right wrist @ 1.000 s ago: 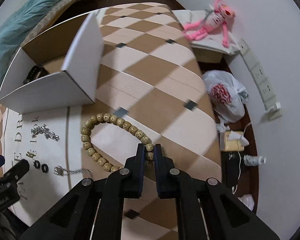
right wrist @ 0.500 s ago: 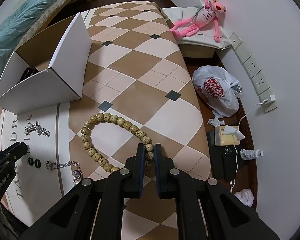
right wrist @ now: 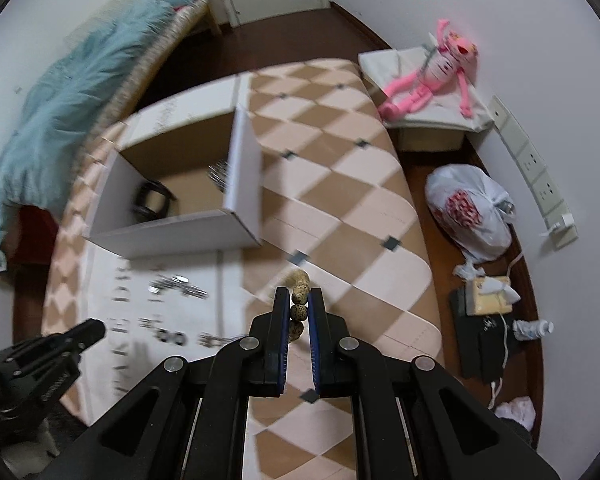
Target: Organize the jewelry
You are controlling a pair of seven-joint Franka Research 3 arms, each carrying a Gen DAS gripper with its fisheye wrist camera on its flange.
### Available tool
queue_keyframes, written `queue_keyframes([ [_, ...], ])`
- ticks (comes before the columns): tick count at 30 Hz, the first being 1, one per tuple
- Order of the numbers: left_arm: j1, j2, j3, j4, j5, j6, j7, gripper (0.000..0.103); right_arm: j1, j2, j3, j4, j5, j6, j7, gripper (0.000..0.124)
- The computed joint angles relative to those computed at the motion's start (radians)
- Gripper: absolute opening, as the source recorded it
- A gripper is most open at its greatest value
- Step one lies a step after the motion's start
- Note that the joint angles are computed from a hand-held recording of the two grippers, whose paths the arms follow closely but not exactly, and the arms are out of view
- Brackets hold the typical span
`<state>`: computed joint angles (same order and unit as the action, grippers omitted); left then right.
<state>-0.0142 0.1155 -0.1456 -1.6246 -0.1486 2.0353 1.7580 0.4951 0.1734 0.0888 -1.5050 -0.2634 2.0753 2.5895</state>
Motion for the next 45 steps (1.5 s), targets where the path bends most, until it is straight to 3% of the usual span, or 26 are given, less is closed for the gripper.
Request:
queue_keyframes([
  [9,0.026,0.043,0.0,0.127,-0.078,-0.046,0.015,0.003,0.023,0.06,-0.011,0.199,-0.032,-0.012,-0.056,0.009],
  [13,0.023,0.06,-0.001,0.133,-0.053,-0.05,-0.026,0.008,0.037,0.082,-0.023,0.237,-0.038,-0.022,-0.061,0.009],
  [14,0.018,0.062,-0.002,0.124,-0.03,-0.044,-0.035,0.013,0.039,0.088,-0.025,0.241,-0.036,-0.027,-0.061,0.009],
  [16,0.014,0.06,-0.003,0.095,-0.004,-0.028,-0.044,0.031,0.039,0.086,-0.028,0.217,-0.025,-0.02,-0.056,0.009],
  [18,0.01,0.053,-0.004,0.057,0.015,-0.003,-0.048,0.079,0.042,0.078,-0.03,0.17,-0.032,-0.017,-0.049,0.009],
  [19,0.01,0.048,-0.006,0.034,0.017,0.013,-0.042,0.08,0.039,0.069,-0.028,0.136,-0.022,-0.013,-0.044,0.009],
  [22,-0.005,0.036,-0.008,-0.022,0.064,0.045,-0.049,0.08,0.052,0.06,-0.024,0.08,-0.055,-0.049,-0.028,0.009],
  [31,-0.032,0.033,-0.024,-0.089,0.082,0.115,-0.034,0.079,0.036,-0.001,0.0,-0.071,-0.051,-0.04,0.038,0.009],
  [34,-0.041,0.043,-0.028,-0.086,0.086,0.118,-0.02,0.053,0.03,-0.004,0.005,-0.079,-0.055,-0.04,0.046,0.009],
  [36,-0.047,0.041,-0.03,-0.094,0.098,0.141,-0.017,0.025,0.029,-0.004,0.007,-0.076,-0.06,-0.044,0.047,0.009],
  [38,-0.049,0.039,-0.029,-0.095,0.106,0.152,-0.006,0.007,0.028,-0.002,0.008,-0.067,-0.067,-0.049,0.046,0.009],
  [45,-0.02,0.02,-0.019,-0.085,0.019,0.111,0.026,0.004,0.025,-0.01,0.007,-0.044,-0.076,-0.031,0.053,0.009],
])
